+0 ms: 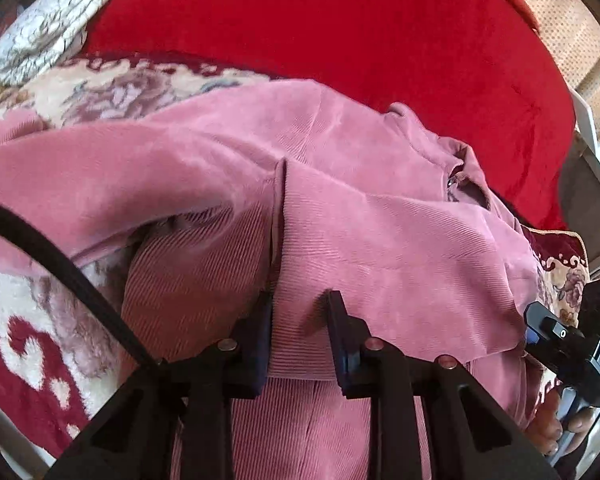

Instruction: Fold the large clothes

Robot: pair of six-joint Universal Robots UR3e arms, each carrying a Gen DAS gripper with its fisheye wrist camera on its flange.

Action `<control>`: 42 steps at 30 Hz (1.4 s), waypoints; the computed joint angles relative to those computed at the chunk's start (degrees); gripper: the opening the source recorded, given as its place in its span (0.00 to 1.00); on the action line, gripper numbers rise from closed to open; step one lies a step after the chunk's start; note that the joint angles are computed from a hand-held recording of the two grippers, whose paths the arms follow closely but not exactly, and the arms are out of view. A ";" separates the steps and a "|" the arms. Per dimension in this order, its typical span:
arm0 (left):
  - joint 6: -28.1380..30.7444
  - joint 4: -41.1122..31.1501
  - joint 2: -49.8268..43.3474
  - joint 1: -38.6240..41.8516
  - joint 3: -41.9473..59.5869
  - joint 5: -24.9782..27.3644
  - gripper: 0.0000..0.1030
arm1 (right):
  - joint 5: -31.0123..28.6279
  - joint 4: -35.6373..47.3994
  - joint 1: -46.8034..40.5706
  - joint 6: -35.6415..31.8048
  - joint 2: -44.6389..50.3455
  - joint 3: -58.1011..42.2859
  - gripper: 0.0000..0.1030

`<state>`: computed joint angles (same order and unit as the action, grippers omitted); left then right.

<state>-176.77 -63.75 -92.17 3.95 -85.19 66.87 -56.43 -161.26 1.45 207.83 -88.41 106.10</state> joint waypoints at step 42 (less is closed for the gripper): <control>-18.45 15.15 3.38 43.27 -17.38 -25.61 0.78 | -9.60 -1.56 6.95 0.91 3.06 -3.92 0.68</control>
